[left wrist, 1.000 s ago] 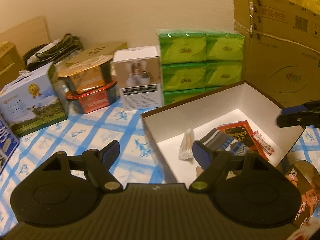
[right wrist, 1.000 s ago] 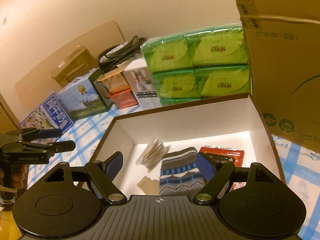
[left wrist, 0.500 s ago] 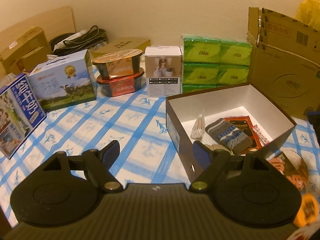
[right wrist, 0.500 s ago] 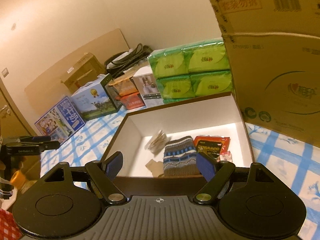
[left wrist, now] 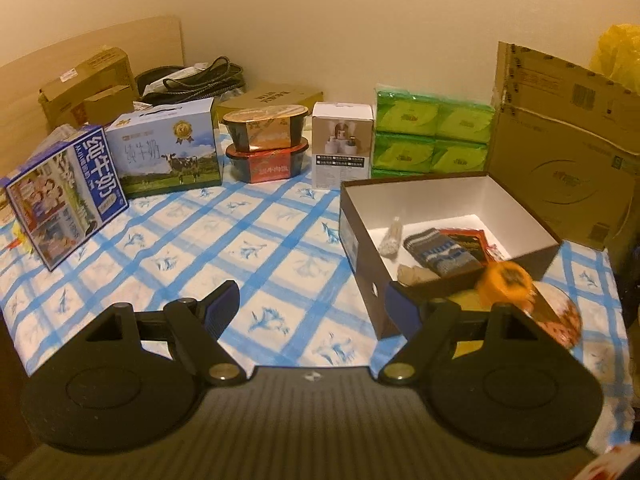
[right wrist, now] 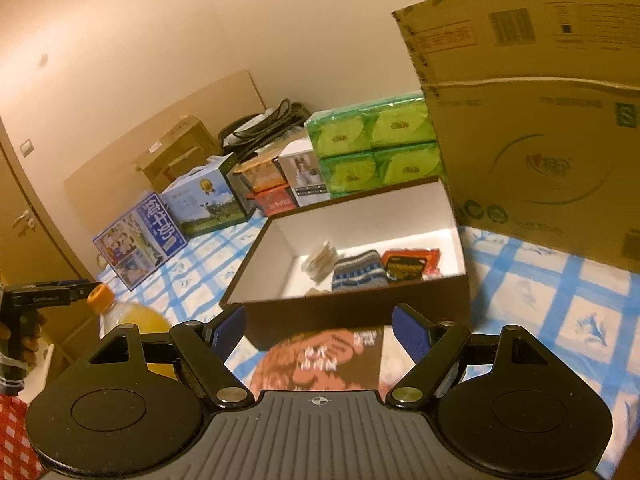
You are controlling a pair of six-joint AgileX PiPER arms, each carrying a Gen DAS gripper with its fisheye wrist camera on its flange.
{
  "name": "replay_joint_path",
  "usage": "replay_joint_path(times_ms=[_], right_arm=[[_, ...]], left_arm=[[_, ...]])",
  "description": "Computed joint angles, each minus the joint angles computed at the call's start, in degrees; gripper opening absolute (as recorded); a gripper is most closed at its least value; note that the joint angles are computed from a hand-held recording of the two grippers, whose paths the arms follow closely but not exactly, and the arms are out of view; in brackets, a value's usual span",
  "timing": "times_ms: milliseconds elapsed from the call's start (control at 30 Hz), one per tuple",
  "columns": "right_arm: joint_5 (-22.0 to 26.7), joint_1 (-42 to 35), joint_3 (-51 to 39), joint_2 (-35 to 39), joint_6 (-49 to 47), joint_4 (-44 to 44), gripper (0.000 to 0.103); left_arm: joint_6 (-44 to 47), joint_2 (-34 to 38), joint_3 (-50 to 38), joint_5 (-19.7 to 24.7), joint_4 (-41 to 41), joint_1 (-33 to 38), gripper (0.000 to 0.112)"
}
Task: Organize soft objects
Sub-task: 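Move both open tools back toward the items beside the juice bottle, then grasp the black round pad with red centre with the left tool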
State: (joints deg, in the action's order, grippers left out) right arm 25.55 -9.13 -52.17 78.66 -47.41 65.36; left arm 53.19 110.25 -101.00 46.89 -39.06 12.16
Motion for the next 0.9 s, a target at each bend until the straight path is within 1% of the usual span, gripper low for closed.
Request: replay_joint_path(times_ms=[267, 433, 500, 700, 900], right_arm=[[1.3, -1.07, 9.38, -9.69, 1.57, -2.7, 0.08], [1.41, -0.88, 14.94, -15.07, 3.61, -5.16, 0.08], [1.65, -1.16, 17.0, -16.86, 3.84, -5.42, 0.08], [1.79, -0.55, 23.51, -22.89, 6.58, -8.44, 0.08], [1.55, 2.23, 29.31, -26.84, 13.6, -14.11, 0.08]], left_arm=[[6.67, -14.15, 21.05, -4.52, -4.67, 1.16, 0.078], [8.73, -21.19, 30.93, -6.27, -6.31, 0.87, 0.078], [10.15, -24.42, 35.58, -8.13, -7.6, 0.4, 0.078], [12.89, -32.1, 47.15, -10.54, -10.79, -0.86, 0.078], [11.6, -37.26, 57.36, -11.98, -11.04, -4.91, 0.078]])
